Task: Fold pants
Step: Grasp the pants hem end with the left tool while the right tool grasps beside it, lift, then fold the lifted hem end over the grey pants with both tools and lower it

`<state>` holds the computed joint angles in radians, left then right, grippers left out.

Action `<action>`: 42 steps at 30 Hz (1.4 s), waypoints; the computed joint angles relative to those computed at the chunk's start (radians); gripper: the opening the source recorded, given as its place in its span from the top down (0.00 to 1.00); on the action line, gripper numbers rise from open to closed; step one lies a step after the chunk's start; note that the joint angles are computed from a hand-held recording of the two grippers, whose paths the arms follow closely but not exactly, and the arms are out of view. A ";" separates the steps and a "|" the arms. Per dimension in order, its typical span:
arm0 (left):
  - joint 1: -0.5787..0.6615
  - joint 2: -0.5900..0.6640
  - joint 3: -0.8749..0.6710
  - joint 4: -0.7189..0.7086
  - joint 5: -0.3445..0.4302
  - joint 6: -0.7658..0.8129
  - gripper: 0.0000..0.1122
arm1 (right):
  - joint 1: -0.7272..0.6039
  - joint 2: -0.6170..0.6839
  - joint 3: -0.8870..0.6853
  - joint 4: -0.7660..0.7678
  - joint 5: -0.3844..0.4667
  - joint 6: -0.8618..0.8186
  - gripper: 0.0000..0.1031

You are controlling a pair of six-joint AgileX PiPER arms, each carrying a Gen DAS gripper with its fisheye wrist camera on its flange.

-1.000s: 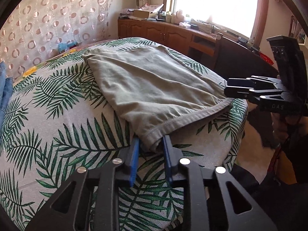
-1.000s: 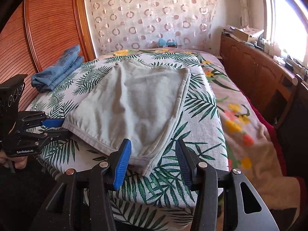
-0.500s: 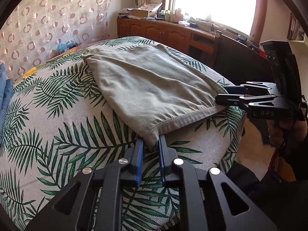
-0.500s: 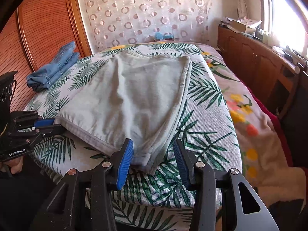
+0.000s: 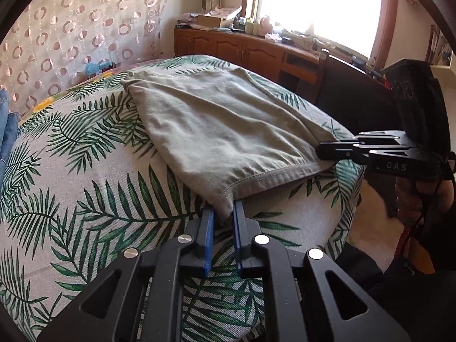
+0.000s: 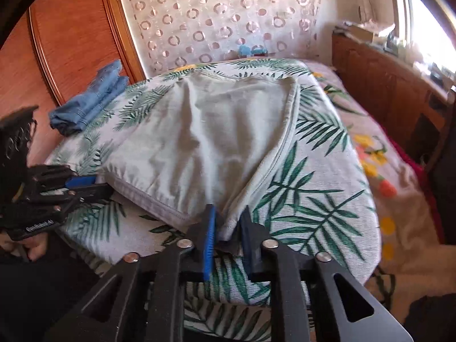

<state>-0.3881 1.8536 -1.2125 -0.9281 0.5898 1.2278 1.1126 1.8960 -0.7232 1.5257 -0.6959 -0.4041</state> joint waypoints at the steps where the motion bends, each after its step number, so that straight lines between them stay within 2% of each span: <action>1: 0.004 -0.004 -0.003 -0.006 0.003 -0.001 0.90 | -0.015 -0.012 0.021 -0.063 0.016 0.064 0.91; 5: 0.030 -0.045 -0.007 -0.058 0.023 0.024 0.90 | -0.031 -0.051 0.064 -0.179 -0.001 0.155 0.92; 10: 0.058 -0.097 -0.070 -0.065 0.063 0.001 0.91 | -0.004 -0.131 0.054 -0.108 -0.066 0.029 0.92; 19: 0.103 -0.138 -0.313 -0.012 0.129 -0.110 0.91 | 0.032 -0.328 -0.079 0.061 -0.223 -0.430 0.92; 22: 0.140 -0.119 -0.410 -0.008 0.187 -0.143 0.91 | 0.045 -0.355 -0.151 0.096 -0.267 -0.571 0.92; 25: 0.162 -0.088 -0.496 0.028 0.211 -0.202 0.91 | 0.054 -0.365 -0.229 0.115 -0.305 -0.693 0.92; 31: 0.189 0.005 -0.626 0.083 0.216 -0.261 0.91 | 0.000 -0.324 -0.335 0.106 -0.243 -0.799 0.92; 36: 0.205 0.146 -0.737 0.110 0.231 -0.297 0.91 | -0.168 -0.253 -0.338 0.037 -0.048 -0.760 0.92; 42: 0.212 0.320 -0.890 0.183 0.272 -0.384 0.91 | -0.322 -0.160 -0.435 0.096 0.148 -0.853 0.92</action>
<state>-0.1765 2.1735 -2.1025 -0.7454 0.8618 0.8433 0.7909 1.7364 -1.1584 1.6222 -0.5475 -1.2567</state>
